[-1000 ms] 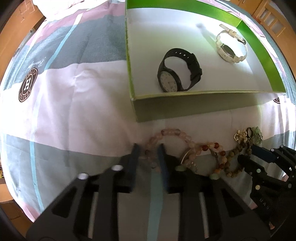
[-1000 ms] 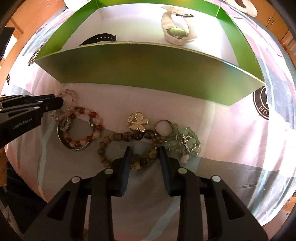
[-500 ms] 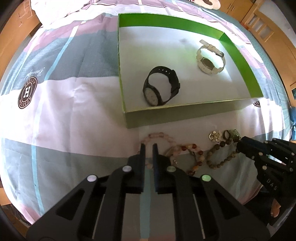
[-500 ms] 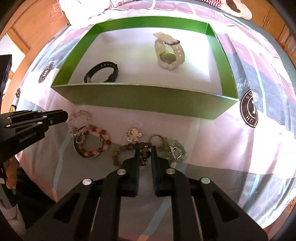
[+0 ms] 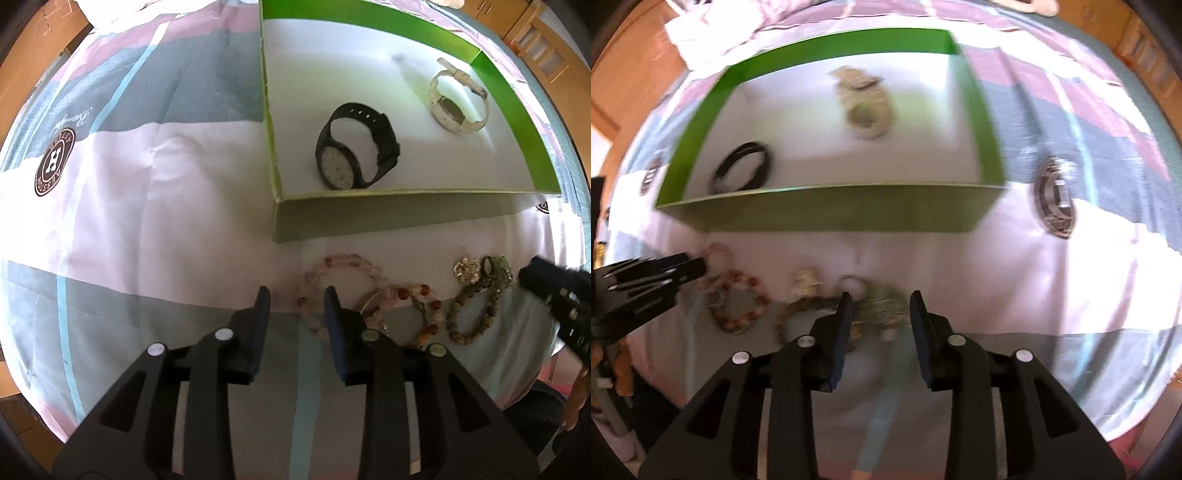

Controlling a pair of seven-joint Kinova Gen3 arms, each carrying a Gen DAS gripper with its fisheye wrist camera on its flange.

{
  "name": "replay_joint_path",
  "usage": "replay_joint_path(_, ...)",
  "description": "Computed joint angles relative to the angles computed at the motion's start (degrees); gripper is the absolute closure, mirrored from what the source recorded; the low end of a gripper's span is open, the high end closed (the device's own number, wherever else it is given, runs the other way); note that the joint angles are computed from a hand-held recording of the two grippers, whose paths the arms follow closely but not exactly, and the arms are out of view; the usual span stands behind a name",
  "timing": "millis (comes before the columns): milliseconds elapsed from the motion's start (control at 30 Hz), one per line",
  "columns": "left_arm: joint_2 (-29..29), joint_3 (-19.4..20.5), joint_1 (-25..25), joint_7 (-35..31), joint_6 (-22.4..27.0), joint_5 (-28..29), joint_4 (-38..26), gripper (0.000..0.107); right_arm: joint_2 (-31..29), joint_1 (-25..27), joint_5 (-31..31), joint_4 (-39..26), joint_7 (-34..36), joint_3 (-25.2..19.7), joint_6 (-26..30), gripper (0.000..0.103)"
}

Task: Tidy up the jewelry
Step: 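Move the left tool to the pink bead bracelet while the right tool approaches the jade pendant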

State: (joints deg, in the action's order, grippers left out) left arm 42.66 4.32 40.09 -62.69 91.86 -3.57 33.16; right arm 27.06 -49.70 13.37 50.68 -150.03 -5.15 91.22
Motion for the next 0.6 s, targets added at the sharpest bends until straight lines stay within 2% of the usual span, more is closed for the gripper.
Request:
replay_joint_path(67,1.62,-0.18,0.43,0.08,0.91,-0.29,-2.24,0.077,-0.67,0.87,-0.50,1.58,-0.48,0.22,0.62,0.071)
replay_joint_path(167,2.36,-0.51,0.86,-0.20,1.53,-0.62,-3.42,0.077,-2.41,3.93,-3.98,6.38,-0.85,-0.93,-3.46,0.071)
replay_joint_path(267,3.33,-0.81,1.29,-0.39,2.32,-0.85,-5.03,0.077,-2.48,5.99,-6.41,8.37,0.09,-1.82,-6.31,0.071)
replay_joint_path(333,3.80,-0.93,1.70,-0.10,2.68,-0.86,-5.84,0.077,-1.66,6.00,-5.62,7.90,2.01,-1.84,-5.15,0.071)
replay_joint_path(433,4.27,-1.28,2.13,0.66,2.86,-0.97,-6.33,0.077,0.30,3.34,-1.75,4.15,2.16,-0.46,-0.29,0.072)
replay_joint_path(533,2.70,-1.95,1.92,1.90,1.41,-1.47,-3.27,0.082,-0.89,2.79,-0.53,5.69,-0.42,0.41,-0.56,0.080)
replay_joint_path(600,2.22,-2.76,2.10,2.86,1.57,-2.99,-2.59,0.082,-1.26,3.20,0.25,5.58,-1.43,0.72,-0.23,0.080)
